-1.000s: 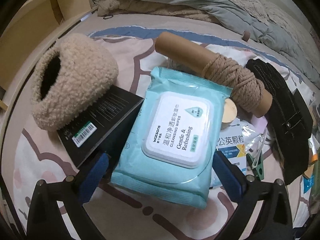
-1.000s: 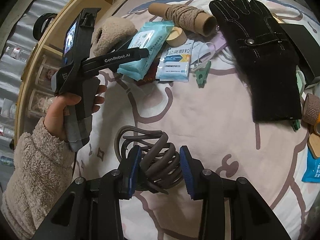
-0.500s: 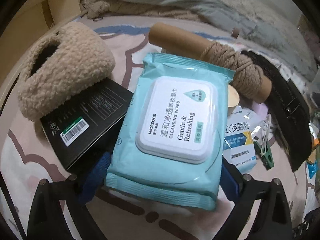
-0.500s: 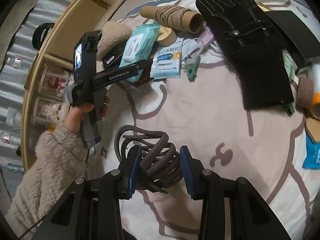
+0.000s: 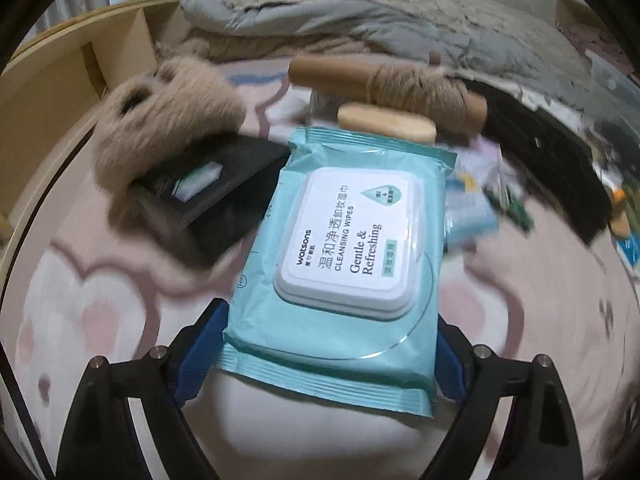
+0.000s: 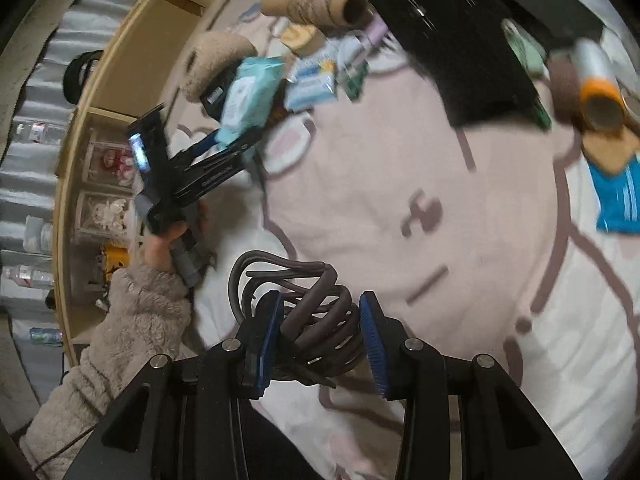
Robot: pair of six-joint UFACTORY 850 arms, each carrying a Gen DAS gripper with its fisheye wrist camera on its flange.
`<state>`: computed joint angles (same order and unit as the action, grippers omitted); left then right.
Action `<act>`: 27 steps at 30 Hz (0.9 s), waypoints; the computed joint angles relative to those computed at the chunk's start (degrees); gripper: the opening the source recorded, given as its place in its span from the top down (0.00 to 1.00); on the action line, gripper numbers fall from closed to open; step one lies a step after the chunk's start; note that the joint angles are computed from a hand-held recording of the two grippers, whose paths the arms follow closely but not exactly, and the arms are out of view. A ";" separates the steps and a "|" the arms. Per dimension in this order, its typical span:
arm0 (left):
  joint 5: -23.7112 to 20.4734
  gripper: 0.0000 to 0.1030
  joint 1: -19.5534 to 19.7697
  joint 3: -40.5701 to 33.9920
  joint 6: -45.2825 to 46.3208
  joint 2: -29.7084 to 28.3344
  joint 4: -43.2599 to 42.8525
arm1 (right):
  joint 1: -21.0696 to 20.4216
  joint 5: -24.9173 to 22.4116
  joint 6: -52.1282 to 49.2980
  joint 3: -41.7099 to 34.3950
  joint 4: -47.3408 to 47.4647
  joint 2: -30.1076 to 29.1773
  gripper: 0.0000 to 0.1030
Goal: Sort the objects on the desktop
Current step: 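Set the wipes pack down with the left tool while the right tool releases the grey clip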
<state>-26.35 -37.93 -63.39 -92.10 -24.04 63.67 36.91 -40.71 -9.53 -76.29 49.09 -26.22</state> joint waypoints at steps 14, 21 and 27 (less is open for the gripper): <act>-1.29 0.03 -9.55 14.96 -11.83 11.51 2.71 | -0.24 2.79 7.32 -1.99 -8.46 -2.32 0.59; -0.27 0.00 -9.47 15.96 -16.48 12.75 3.31 | 0.36 7.82 9.30 -0.59 -12.12 0.48 0.07; -3.04 0.00 -9.59 15.00 -16.92 13.98 4.91 | 1.33 7.59 9.96 -0.86 -16.37 0.76 0.07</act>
